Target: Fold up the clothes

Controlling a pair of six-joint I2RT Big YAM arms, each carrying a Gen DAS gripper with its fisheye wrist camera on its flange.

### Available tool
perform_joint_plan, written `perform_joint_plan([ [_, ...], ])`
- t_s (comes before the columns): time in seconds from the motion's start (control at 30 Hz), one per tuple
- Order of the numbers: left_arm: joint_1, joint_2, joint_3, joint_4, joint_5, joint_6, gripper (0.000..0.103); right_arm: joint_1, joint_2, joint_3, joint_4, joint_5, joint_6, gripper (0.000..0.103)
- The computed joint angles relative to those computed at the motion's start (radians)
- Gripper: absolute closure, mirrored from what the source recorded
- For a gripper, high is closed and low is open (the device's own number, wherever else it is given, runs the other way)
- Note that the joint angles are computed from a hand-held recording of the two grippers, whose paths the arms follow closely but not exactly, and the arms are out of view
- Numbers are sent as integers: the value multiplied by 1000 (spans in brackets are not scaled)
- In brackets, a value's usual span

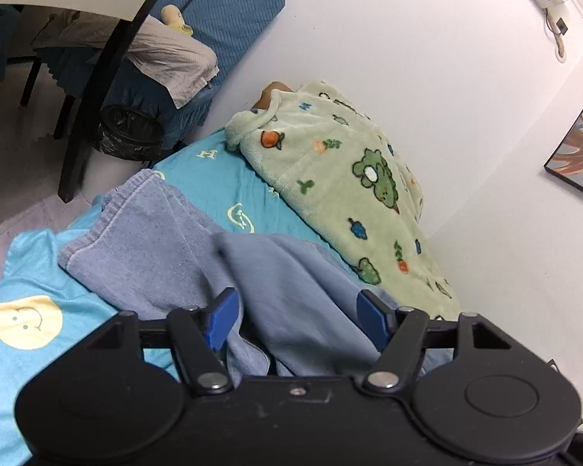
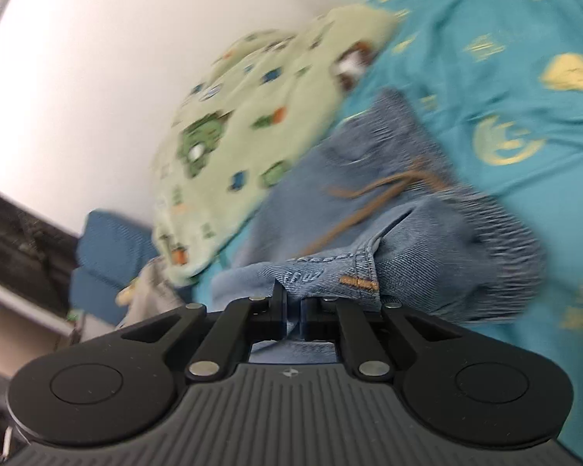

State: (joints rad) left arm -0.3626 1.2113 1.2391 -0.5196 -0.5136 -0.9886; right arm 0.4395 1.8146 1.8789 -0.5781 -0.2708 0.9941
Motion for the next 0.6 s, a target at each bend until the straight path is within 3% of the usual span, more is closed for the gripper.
perform_joint_plan([
  [0.13, 1, -4, -13, 2, 48, -38, 38, -18, -27, -54, -118, 34, 46, 97],
  [0.2, 2, -5, -18, 7, 63, -51, 38, -18, -13, -49, -152, -12, 35, 96],
  [0.3, 1, 2, -9, -6, 66, -34, 38, -3, -11, -36, -187, -23, -8, 77],
  [0.37, 1, 3, -9, -8, 68, -37, 38, 7, -23, -44, -182, -24, -20, 57],
  [0.5, 1, 3, -11, -11, 74, -44, 38, 21, -57, -97, -117, -105, -21, 53],
  [0.6, 2, 5, -11, -19, 85, -61, 38, 44, -22, -55, -133, -215, -53, 53],
])
